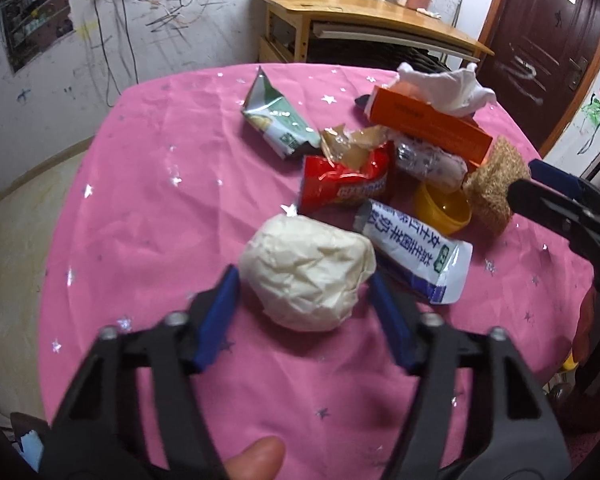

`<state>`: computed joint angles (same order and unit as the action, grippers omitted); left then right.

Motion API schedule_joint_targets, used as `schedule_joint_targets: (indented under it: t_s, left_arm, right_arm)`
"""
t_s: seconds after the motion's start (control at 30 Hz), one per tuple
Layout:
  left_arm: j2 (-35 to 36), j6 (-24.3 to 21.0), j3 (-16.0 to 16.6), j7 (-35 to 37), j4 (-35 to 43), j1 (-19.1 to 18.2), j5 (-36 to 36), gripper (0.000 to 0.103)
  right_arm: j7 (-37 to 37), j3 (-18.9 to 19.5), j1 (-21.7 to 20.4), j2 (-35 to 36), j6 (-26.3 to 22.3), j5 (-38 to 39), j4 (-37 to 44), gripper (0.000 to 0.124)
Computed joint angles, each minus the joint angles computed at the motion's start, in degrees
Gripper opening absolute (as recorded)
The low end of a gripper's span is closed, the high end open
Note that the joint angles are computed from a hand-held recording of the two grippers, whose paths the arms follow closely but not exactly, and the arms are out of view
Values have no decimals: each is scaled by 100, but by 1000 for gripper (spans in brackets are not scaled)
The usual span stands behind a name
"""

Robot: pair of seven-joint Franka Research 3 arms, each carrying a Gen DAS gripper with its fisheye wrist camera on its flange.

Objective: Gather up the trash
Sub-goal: 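Grasp the white paper ball with left tool while right tool grasps the loofah sponge, then carry both items to the yellow bin and open both tools to drop them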

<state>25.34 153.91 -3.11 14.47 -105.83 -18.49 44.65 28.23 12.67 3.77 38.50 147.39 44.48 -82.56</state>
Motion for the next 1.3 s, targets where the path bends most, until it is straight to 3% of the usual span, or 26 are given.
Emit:
schedule_joint_targets:
  t_s: [0.23, 0.27, 0.3, 0.33, 0.5, 0.57, 0.93, 1.1, 1.3]
  left_arm:
    - [-127, 293, 168, -440, -208, -70, 339, 50]
    - [-159, 302, 183, -520, -240, -77, 404, 50]
    - [-163, 299, 188, -572, -234, -73, 455, 50]
    - [-198, 280, 223, -693, -253, -104, 566, 50]
    - [-358, 183, 158, -971, -343, -67, 848, 50]
    - [-381, 77, 111, -998, -315, -52, 892, 50]
    - [-293, -291, -117, -752, 170, -104, 1055, 50]
    - [48, -245, -221, -17, 804, -182, 813, 50]
    - [977, -66, -531, 1661, 2158, -235, -149, 50]
  right_arm:
    - [344, -129, 185, 227, 68, -428, 263, 64]
    - [328, -112, 179, 232, 117, -445, 260, 56]
    - [335, -90, 163, 239, 145, -441, 266, 42]
    - [323, -47, 117, 237, 200, -385, 259, 36]
    - [-97, 184, -123, 89, 377, 3, 38, 33]
    - [-283, 284, -252, 32, 391, 234, -21, 21]
    - [-781, 242, -699, -221, -27, 1377, -134, 21]
    - [-1214, 156, -965, -559, 121, 2107, -491, 21]
    - [-1651, -190, -1235, -914, 542, 2979, -921, 21]
